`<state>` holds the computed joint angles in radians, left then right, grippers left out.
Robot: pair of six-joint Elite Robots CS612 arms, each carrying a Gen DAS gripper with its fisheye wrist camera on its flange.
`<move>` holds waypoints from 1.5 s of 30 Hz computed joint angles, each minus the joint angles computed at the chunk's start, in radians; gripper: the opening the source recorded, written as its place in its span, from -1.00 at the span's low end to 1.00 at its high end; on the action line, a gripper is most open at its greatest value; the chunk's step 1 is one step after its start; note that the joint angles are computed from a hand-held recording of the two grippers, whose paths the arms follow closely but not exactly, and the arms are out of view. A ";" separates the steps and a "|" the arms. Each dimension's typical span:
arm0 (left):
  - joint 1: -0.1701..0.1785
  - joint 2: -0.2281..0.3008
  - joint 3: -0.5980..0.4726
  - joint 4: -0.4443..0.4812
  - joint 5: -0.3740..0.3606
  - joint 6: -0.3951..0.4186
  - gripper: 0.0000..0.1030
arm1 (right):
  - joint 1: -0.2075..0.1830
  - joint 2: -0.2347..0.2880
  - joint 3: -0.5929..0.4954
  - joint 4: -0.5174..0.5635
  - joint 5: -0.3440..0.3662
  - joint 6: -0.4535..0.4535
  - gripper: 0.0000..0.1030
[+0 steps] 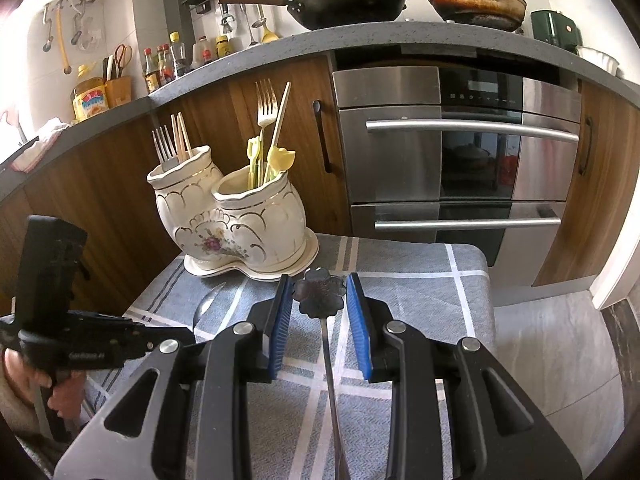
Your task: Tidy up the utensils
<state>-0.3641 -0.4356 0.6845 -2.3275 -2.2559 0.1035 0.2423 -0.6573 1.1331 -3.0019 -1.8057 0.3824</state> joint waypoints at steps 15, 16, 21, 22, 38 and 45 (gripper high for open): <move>0.041 0.131 -0.194 0.173 -0.184 -0.218 -0.90 | 0.002 0.003 -0.005 0.012 0.002 0.001 -0.47; 0.043 0.134 -0.199 0.171 -0.183 -0.232 -0.90 | 0.002 0.003 -0.004 0.010 0.003 0.000 -0.47; 0.053 0.131 -0.193 0.157 -0.165 -0.255 -0.90 | 0.001 0.005 -0.006 0.017 0.006 -0.001 -0.47; 0.054 0.130 -0.194 0.157 -0.159 -0.253 -0.90 | 0.001 0.005 -0.007 0.019 0.006 0.000 -0.47; 0.004 0.029 -0.054 0.080 0.133 0.000 -0.70 | 0.003 0.010 -0.016 0.033 0.009 -0.006 -0.47; -0.036 -0.016 0.026 -0.027 0.333 0.103 -0.38 | 0.004 0.010 -0.017 0.035 0.012 -0.012 -0.47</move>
<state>-0.4000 -0.4512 0.7110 -2.3549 -1.9232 0.2067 0.2461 -0.6477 1.1164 -2.9669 -1.7942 0.3704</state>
